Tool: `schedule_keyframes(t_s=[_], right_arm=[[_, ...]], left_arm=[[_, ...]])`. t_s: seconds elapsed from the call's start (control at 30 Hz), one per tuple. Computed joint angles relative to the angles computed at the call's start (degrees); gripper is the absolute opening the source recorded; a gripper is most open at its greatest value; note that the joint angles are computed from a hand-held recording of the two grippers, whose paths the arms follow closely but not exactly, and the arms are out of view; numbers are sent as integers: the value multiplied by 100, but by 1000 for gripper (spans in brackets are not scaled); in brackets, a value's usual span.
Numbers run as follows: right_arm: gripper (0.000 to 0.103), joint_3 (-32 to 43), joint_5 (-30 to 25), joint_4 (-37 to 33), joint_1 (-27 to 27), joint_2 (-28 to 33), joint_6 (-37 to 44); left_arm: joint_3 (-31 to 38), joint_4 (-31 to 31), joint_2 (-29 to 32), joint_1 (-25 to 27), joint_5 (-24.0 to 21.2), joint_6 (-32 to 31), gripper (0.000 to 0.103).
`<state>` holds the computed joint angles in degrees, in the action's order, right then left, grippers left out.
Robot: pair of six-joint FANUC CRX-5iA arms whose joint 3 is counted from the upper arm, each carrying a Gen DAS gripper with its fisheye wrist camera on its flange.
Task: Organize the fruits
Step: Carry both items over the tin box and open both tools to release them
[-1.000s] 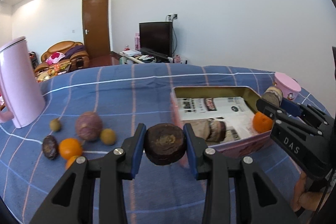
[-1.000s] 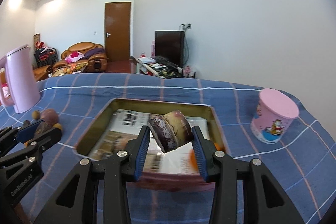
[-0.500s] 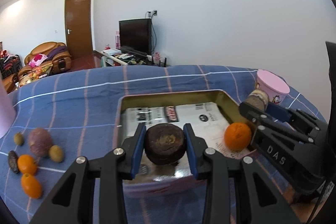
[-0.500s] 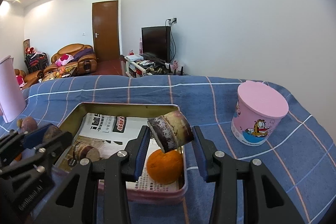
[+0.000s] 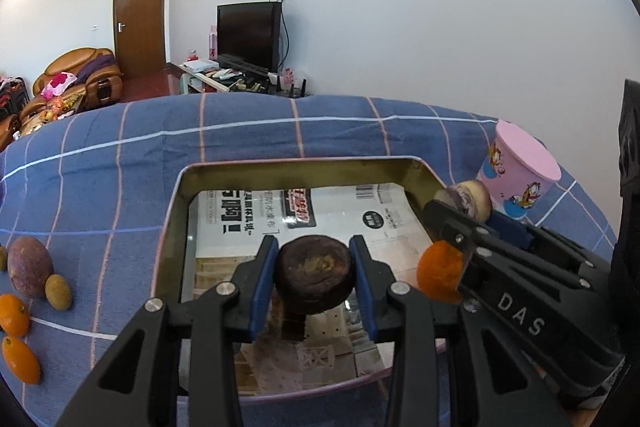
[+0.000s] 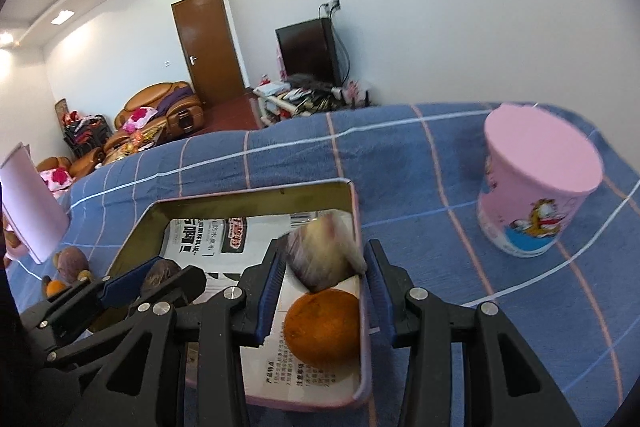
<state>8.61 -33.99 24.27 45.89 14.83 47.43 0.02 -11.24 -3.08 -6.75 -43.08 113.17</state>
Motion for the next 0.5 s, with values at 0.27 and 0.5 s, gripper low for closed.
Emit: schedule_keyframes(t_s=[0.27, 0.5], right_arm=[[44, -160, 131, 374, 37, -28, -297], [44, -288, 256, 504, 43, -90, -395]], left_arm=[[118, -662, -57, -274, -177, 309, 38], [112, -479, -32, -137, -234, 318, 41]])
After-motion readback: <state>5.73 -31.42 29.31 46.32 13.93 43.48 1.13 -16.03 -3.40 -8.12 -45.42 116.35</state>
